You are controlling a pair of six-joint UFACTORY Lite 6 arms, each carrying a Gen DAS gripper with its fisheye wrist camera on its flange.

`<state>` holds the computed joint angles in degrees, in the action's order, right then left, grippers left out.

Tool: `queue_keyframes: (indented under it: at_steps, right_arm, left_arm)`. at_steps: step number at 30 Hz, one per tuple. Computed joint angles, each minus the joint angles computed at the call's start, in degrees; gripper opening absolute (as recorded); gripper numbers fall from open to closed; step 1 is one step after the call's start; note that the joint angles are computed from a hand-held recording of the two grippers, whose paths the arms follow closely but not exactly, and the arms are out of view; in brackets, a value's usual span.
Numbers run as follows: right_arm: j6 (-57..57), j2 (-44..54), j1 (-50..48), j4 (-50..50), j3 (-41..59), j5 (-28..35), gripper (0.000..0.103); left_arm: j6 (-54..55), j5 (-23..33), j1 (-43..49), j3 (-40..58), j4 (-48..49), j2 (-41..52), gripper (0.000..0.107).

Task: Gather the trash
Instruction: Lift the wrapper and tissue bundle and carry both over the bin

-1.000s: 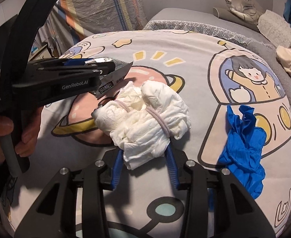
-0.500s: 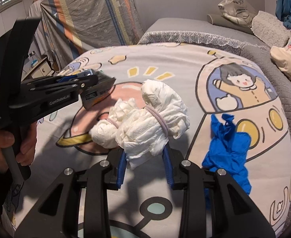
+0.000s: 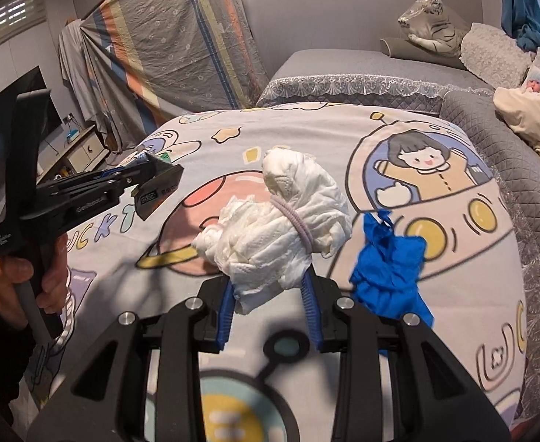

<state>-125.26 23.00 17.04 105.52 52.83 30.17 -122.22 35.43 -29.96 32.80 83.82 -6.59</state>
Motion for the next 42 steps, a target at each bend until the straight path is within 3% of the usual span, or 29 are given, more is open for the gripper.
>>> queue_keyframes:
  at_steps: [11, 20, 29, 42]
  right_arm:
    - [-3.45, -10.92, -12.25, -5.72, -12.66, 6.03, 0.031]
    - [-3.66, -15.20, -25.22, -12.43, -17.23, 12.06, 0.031]
    - [-3.97, -15.14, -35.43, -17.13, -17.49, 15.83, 0.031]
    - [-4.83, -11.82, -51.67, -21.10, -11.81, 20.52, 0.031]
  left_arm:
    - [-8.38, 12.69, -24.87, -5.06, -12.84, -7.34, 0.014]
    - [-15.18, 18.16, -38.51, 2.74, -15.84, 1.76, 0.014]
    - [-15.22, 19.90, -42.92, 13.50, -15.13, 11.12, 0.014]
    - [-4.87, 16.73, -42.89, 33.99, -13.46, 25.82, 0.014]
